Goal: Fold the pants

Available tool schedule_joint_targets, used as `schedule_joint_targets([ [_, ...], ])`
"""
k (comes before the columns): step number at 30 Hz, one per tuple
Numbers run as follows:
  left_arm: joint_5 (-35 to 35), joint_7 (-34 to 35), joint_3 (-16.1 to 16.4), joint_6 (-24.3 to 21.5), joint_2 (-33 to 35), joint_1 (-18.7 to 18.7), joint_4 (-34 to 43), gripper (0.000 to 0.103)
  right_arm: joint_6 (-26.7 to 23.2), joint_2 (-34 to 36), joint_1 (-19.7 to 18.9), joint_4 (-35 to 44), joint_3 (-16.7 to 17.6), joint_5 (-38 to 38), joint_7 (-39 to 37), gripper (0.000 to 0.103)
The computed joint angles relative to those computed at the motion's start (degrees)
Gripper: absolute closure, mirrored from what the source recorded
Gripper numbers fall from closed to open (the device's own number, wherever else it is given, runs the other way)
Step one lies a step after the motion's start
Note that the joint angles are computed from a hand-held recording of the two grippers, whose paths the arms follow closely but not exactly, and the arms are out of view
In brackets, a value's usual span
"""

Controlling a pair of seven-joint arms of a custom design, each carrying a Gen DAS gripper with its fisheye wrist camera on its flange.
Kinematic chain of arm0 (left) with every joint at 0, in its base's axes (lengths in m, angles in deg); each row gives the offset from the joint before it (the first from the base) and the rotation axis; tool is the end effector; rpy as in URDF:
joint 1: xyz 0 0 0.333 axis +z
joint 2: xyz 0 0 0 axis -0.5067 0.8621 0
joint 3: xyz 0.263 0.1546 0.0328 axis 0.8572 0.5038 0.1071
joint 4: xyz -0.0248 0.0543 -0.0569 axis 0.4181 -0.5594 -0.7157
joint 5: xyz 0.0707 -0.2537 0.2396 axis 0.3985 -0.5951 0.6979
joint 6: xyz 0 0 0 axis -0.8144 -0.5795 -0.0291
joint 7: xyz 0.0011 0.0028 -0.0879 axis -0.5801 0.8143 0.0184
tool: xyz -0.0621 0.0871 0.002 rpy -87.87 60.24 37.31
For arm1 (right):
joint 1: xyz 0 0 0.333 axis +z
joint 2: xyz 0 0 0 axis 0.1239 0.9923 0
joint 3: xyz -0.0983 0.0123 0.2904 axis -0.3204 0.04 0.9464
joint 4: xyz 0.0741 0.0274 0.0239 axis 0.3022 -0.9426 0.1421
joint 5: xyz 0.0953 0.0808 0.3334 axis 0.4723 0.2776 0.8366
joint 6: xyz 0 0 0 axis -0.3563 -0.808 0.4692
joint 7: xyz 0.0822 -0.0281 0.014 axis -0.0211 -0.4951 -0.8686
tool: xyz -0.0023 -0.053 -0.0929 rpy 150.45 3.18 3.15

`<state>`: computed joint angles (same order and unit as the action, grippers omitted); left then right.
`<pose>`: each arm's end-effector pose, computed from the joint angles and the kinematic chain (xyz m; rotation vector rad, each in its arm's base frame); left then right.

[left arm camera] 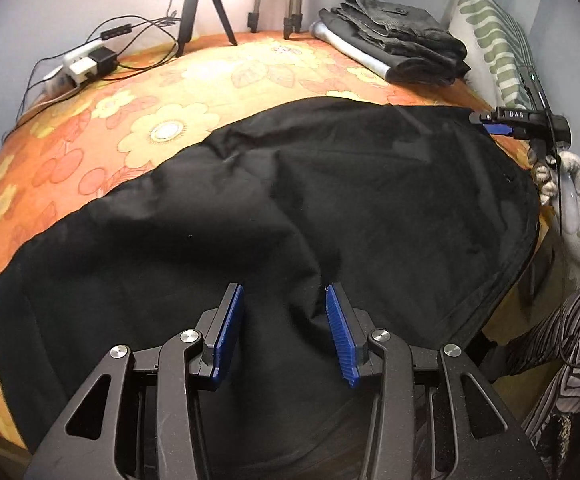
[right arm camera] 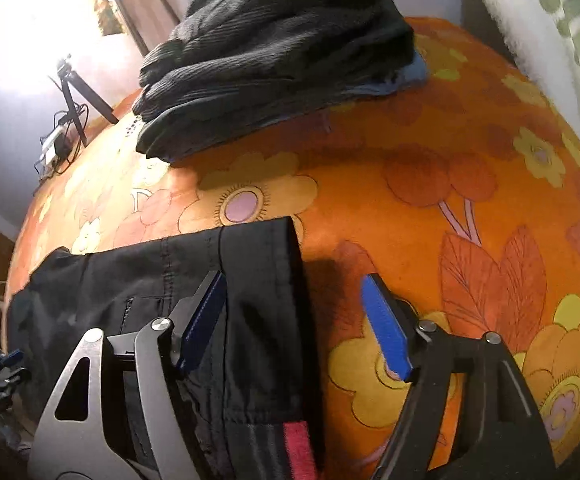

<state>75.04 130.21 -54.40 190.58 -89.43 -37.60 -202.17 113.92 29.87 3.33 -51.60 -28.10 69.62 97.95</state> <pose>0.5150 -0.1426 0.5401 -1.6417 2.2651 -0.7655 0.6188 -0.0633 0.5184 -1.7157 1.8656 -0.3253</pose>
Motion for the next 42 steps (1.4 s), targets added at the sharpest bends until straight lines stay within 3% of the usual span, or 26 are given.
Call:
schedule_joint_targets([
  [4, 0.28, -0.7, 0.38, 0.82, -0.78, 0.47, -0.57, 0.062, 0.6, -0.73, 0.53, -0.98, 0.73, 0.36, -2.79, 0.032],
  [8, 0.09, -2.05, 1.34, 2.53, -2.15, 1.49, -1.48, 0.062, 0.78, -1.69, 1.31, -2.09, 0.81, 0.59, -3.45, 0.065],
  [10, 0.22, -3.11, 2.01, 3.49, -3.0, 2.35, -2.11, 0.062, 2.41, -2.54, 2.92, -3.36, 0.27, -3.94, -0.45, 0.075],
  [11, 0.5, -3.78, 2.27, 3.99, -3.42, 2.81, -2.47, 0.062, 3.57, -3.19, 3.75, -4.14, -0.02, -7.01, 1.16, 0.087],
  [14, 2.18, -6.64, 3.07, 5.58, -4.94, 4.63, -3.94, 0.062, 6.61, -5.1, 5.09, -5.96, -0.42, -13.05, 4.25, 0.092],
  [18, 4.29, -10.32, 4.36, 7.37, -8.02, 7.02, -7.04, 0.062, 13.01, -7.05, 8.12, -8.85, -2.89, -35.05, 18.94, 0.092],
  [19, 4.59, -10.95, 4.65, 7.6, -8.79, 7.47, -7.78, 0.062, 13.07, -6.88, 8.33, -8.68, -2.87, -36.23, 18.76, 0.093],
  [20, 5.01, -11.62, 4.9, 7.76, -9.46, 7.98, -8.36, 0.062, 11.48, -6.49, 6.74, -7.81, -0.86, -33.39, 15.87, 0.093],
  [22, 6.19, -13.17, 5.4, 8.19, -11.28, 9.29, -9.89, 0.062, 10.05, -6.2, 7.1, -6.74, -0.9, -31.27, 14.91, 0.092],
  [24, 6.34, -13.78, 6.21, 8.32, -12.85, 9.97, -11.17, 0.062, 9.72, -6.51, 7.38, -6.08, -1.07, -33.15, 17.09, 0.079],
  [26, 6.64, -14.47, 6.93, 8.15, -14.63, 10.89, -12.85, 0.062, 10.99, -7.64, 7.13, -6.75, -0.49, -29.73, 15.49, 0.053],
  [29, 6.67, -15.36, 7.81, 7.15, -16.68, 11.85, -15.05, 0.061, 11.77, -10.87, 7.69, -8.44, 0.88, -20.99, 8.2, 0.05],
  [31, 5.93, -15.56, 8.64, 6.0, -17.88, 12.05, -16.52, 0.046, 11.8, -12.49, 8.84, -9.54, 1.42, -15.99, 3.2, 0.048],
  [32, 5.52, -15.68, 8.9, 5.53, -18.4, 12.09, -17.19, 0.045, 11.63, -13.65, 9.93, -10.36, 1.81, -12.11, -0.71, 0.045],
  [36, 1.84, -14.83, 10.78, 3.28, -20.05, 11.25, -19.31, 0.044, 9.14, -15.43, 14.09, -11.34, 2.62, -3.58, -10.06, 0.04],
  [42, -3.88, -12.58, 12.65, 1.72, -22.6, 10.16, -22.15, 0.044, 6.04, -17.31, 20.28, -13.87, 4.8, 1.82, -19.87, 0.04],
])
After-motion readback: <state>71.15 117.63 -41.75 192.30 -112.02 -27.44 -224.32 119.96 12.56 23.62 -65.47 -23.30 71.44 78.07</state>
